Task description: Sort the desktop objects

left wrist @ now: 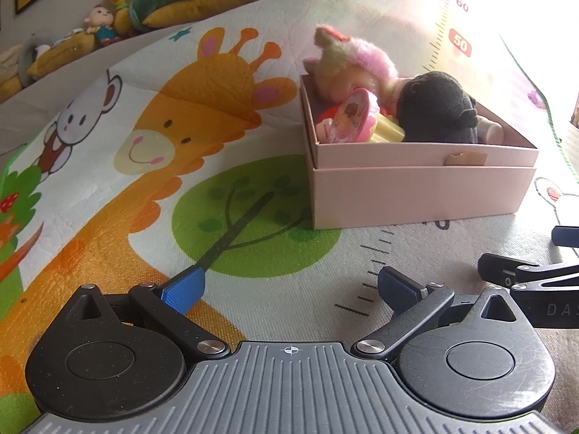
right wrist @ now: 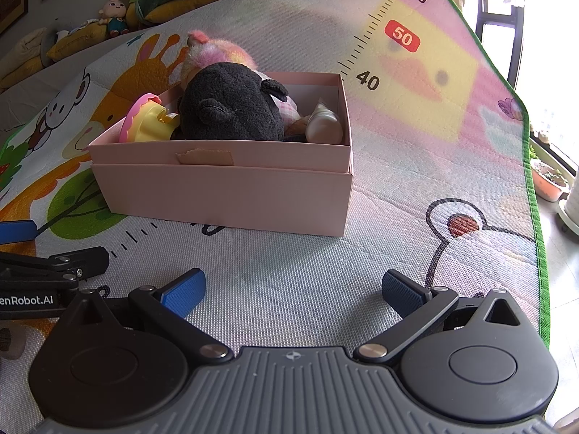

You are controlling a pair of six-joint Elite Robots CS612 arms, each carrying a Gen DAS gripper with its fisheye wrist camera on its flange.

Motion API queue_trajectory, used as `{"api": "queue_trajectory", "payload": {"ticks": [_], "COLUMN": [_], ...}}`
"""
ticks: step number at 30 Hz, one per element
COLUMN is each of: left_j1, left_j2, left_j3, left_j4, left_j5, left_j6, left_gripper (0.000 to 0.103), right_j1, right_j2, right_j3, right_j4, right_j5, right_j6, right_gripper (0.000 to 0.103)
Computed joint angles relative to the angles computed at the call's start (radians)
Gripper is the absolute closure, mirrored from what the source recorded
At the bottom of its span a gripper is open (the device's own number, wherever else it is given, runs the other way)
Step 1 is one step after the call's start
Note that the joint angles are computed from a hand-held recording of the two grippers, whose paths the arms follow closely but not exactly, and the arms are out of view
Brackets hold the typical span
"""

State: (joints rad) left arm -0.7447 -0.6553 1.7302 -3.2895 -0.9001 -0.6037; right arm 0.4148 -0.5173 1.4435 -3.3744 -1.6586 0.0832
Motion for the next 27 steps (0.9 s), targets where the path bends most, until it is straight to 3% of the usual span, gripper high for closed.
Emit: {"api": "queue_trajectory", "payload": {"ticks": [9,27], "left_j1": [0.006,0.002], "left_j2": [-0.001,0.002], "left_j3": [0.004,-0.001], "left_j4": [-0.028,-0.027], "left_j5": [-0.052,-0.038], "left_j6": [0.049,0.059], "left_gripper": [0.000,0.000], "right_j1": [0.000,0.001], "right_j2": [0.000,0.002], "right_j3": [0.000,-0.003], "right_j4": [0.000,0.002], "right_j5": [0.000,-0.001], "right_j6": [0.000,0.000], "right_gripper": [0.000,0.000]}}
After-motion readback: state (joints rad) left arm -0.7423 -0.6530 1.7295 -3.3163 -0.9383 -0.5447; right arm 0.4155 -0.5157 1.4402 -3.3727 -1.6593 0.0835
